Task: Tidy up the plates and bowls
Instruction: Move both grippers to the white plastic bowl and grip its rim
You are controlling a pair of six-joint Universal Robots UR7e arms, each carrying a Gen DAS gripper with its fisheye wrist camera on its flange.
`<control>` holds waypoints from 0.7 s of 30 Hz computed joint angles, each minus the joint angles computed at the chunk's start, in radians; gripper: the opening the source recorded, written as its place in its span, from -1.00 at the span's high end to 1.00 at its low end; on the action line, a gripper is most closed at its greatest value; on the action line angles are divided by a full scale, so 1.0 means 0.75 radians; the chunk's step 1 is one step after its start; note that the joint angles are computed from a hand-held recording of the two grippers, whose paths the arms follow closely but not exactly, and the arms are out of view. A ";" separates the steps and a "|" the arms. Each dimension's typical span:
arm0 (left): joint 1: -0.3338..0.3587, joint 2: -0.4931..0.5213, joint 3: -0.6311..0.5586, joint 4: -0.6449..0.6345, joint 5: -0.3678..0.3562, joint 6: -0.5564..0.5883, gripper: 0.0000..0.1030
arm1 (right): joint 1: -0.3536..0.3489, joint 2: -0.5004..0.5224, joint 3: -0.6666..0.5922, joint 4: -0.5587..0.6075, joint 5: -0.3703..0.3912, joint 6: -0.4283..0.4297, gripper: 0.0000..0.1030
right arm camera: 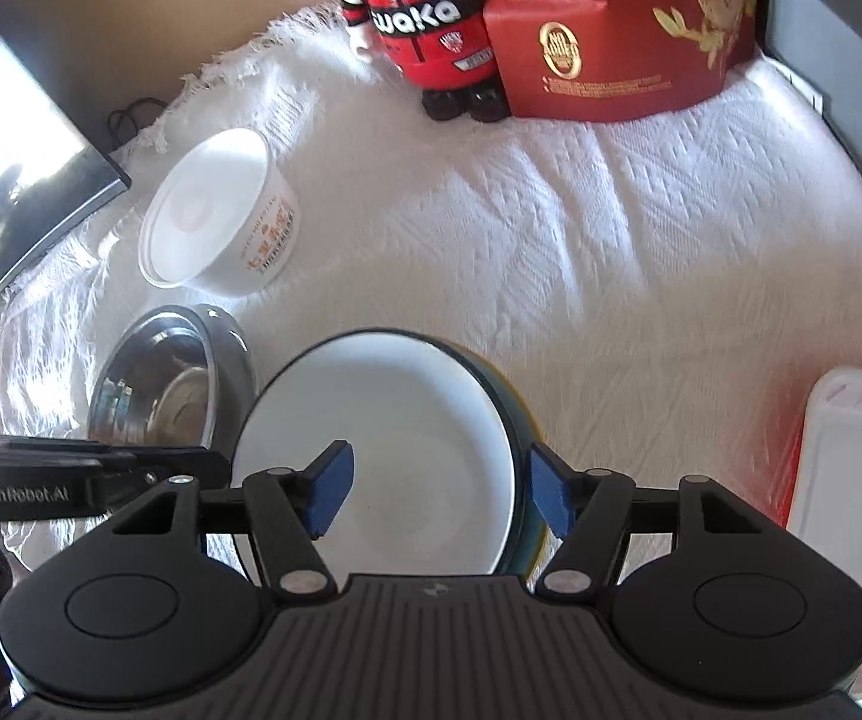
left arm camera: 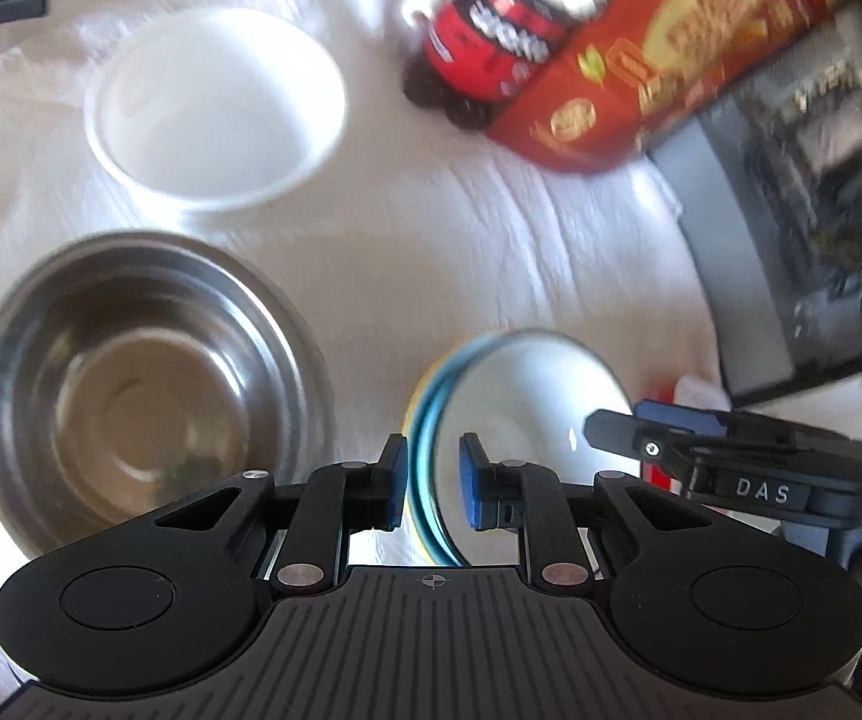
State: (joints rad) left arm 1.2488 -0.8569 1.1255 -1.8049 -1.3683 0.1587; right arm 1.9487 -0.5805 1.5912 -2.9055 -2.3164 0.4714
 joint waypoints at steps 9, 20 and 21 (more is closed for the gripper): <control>0.074 0.140 -0.327 -0.211 0.086 -0.140 0.60 | -0.002 0.115 -0.365 0.106 0.064 -0.273 -0.51; 0.092 0.545 -0.917 0.006 0.304 -0.171 0.59 | -0.094 0.593 -1.300 0.611 0.163 -0.399 -0.69; 0.094 0.568 -0.949 0.022 0.315 -0.176 0.59 | -0.103 0.632 -1.370 0.664 0.172 -0.389 -0.69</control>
